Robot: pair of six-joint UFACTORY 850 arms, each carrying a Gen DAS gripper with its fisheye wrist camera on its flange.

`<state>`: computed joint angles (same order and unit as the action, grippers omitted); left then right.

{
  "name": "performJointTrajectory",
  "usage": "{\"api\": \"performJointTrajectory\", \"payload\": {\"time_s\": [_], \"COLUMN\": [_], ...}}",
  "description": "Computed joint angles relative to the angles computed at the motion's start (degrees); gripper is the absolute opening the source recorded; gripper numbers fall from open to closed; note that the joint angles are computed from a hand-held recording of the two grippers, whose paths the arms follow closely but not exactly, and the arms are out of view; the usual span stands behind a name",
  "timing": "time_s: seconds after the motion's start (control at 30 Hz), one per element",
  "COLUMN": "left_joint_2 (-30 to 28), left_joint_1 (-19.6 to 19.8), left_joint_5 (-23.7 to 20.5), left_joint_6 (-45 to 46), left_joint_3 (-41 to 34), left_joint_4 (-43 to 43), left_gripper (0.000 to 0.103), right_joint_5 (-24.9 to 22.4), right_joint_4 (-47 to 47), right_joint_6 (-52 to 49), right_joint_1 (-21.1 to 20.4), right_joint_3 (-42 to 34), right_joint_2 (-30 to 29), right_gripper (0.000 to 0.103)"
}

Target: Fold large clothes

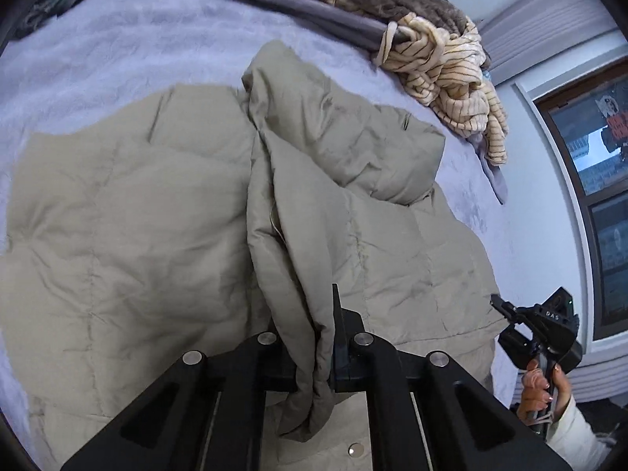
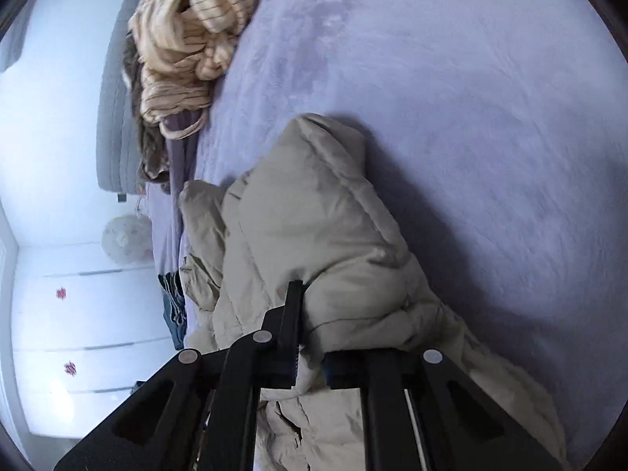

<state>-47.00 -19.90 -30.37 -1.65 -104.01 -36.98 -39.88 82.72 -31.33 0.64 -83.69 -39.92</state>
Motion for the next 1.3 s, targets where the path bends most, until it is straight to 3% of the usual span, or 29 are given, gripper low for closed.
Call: {"api": "performJointTrajectory", "payload": {"time_s": [0.07, 0.23, 0.37, 0.43, 0.5, 0.53, 0.57, 0.6, 0.67, 0.77, 0.83, 0.9, 0.93, 1.03, 1.07, 1.17, 1.2, 1.3], "left_joint_2": [1.94, 0.34, 0.72, 1.48, 3.01, 4.10, 5.22, 6.25, 8.01, 8.09, 5.97, 3.05, 2.10, 1.90, 2.29, 1.93, 1.44, -0.92], "left_joint_1": [0.20, 1.34, 0.73, -0.02, -0.68, -1.05, -1.13, -1.05, -0.49, -0.28, -0.64, -1.26, -1.36, -2.26, -2.20, -1.79, -1.79, -1.92], "left_joint_5": [1.95, -0.87, 0.07, -0.63, -1.50, -1.95, -1.68, -1.06, 0.28, 1.82, 0.77, -1.77, -2.67, -1.72, -1.17, -1.15, -1.57, -3.04], "left_joint_6": [-2.67, -8.78, -12.74, -20.13, -27.54, -32.33, -35.39, -36.58, -36.82, -36.67, -36.23, -36.69, -35.69, -35.86, -34.88, -31.65, -31.53, -29.21], "left_joint_3": [2.46, 3.22, 4.43, 4.59, 5.69, 6.48, 7.62, 8.59, 9.99, 8.69, 5.23, 0.91, -0.51, -1.02, -0.45, -0.83, -1.46, -4.04], "left_joint_4": [4.12, 10.93, 15.40, 24.04, 33.16, 38.72, 42.32, 43.78, 44.17, 44.66, 45.00, 45.32, 43.90, 43.90, 42.76, 39.13, 39.20, 37.16], "left_gripper": [0.010, 0.010, 0.016, 0.028, 0.045, 0.049, 0.049, 0.049, 0.049, 0.049, 0.049, 0.049, 0.049, 0.049, 0.049, 0.049, 0.049, 0.049], "right_joint_5": [-0.61, 1.42, 0.62, -0.69, -3.28, -5.64, -8.11, -9.49, -10.93, -7.77, -4.20, -0.40, -1.38, -12.14, -12.27, -3.62, -2.93, -8.95], "right_joint_4": [-3.63, -22.02, -16.71, -17.71, -21.90, -24.88, -26.88, -27.81, -27.95, -22.36, -19.47, -18.66, -16.00, -6.40, -7.71, -20.79, -21.88, -14.27], "right_joint_6": [-2.38, 6.47, 4.03, 5.24, 8.73, 10.55, 11.07, 10.65, 5.85, 0.25, 1.79, 8.40, 9.33, 4.62, 3.98, 7.92, 10.22, 12.63], "right_joint_1": [0.87, 4.00, 2.98, 2.61, 2.45, 2.18, 1.88, 1.76, 1.52, 0.58, -0.37, -1.17, -1.83, -3.49, -3.16, -1.63, -1.77, -3.61], "right_joint_3": [-2.55, -5.99, -4.24, -4.97, -6.77, -7.45, -7.79, -8.40, -7.80, -6.47, -6.09, -8.40, -9.77, -11.26, -12.21, -13.30, -14.27, -17.76], "right_joint_2": [0.01, -2.64, -3.96, -4.20, -4.61, -4.44, -4.02, -3.86, -1.92, 0.30, 0.22, -2.35, -4.07, -6.48, -6.53, -5.10, -6.15, -11.70], "right_gripper": [0.009, 0.009, 0.006, 0.006, 0.023, 0.030, 0.045, 0.049, 0.049, 0.049, 0.052, 0.063, 0.063, 0.063, 0.063, 0.063, 0.063, 0.063]}}
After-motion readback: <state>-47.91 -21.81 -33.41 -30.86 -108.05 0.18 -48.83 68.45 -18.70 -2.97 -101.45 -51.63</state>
